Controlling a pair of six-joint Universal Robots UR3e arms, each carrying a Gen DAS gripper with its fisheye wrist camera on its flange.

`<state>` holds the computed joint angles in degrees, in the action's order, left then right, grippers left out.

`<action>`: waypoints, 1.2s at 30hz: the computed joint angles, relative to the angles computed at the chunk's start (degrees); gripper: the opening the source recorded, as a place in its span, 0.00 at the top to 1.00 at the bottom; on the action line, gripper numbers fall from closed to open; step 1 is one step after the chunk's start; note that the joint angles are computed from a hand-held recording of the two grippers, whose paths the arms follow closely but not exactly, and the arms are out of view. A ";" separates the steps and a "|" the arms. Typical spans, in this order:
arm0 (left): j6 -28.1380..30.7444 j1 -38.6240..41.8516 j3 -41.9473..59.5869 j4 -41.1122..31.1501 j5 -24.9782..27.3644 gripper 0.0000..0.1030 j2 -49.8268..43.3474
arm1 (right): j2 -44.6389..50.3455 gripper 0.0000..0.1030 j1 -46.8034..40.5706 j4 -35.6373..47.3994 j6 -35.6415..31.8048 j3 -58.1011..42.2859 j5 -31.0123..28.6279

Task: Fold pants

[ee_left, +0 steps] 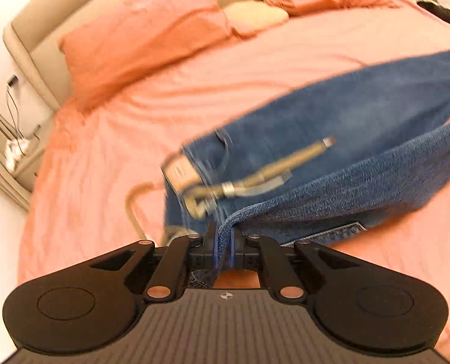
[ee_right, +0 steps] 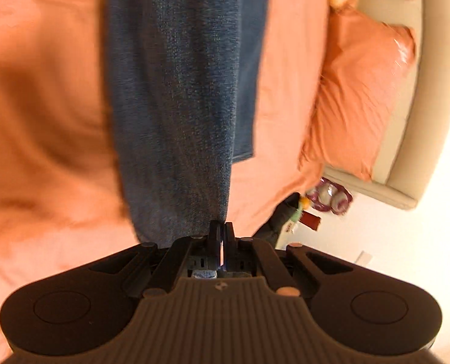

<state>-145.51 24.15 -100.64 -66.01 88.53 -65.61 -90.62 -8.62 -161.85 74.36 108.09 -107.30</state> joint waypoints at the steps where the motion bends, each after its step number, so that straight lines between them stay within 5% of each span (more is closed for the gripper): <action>1: -1.18 -1.20 2.05 1.62 0.85 0.93 -2.89 | 2.07 1.00 0.23 -1.16 0.80 -1.36 -0.23; 10: -8.17 -11.09 22.81 12.86 11.96 0.93 -32.28 | 29.15 1.00 3.79 -3.92 10.28 -27.18 -3.62; 20: -8.44 -13.42 39.45 14.82 16.64 0.93 -56.25 | 61.45 1.00 8.48 6.90 14.24 -64.88 -10.06; 30: -8.24 -12.90 36.67 21.45 16.77 0.93 -60.98 | 77.22 1.00 9.29 13.27 13.63 -83.95 -11.48; 36: -9.56 -12.89 23.27 32.28 15.73 0.93 -49.21 | 67.58 1.00 7.76 4.14 14.04 -69.22 -8.24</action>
<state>-155.07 11.25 -77.37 -33.72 104.26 -114.82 -23.04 -0.86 -157.71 88.40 38.86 -115.54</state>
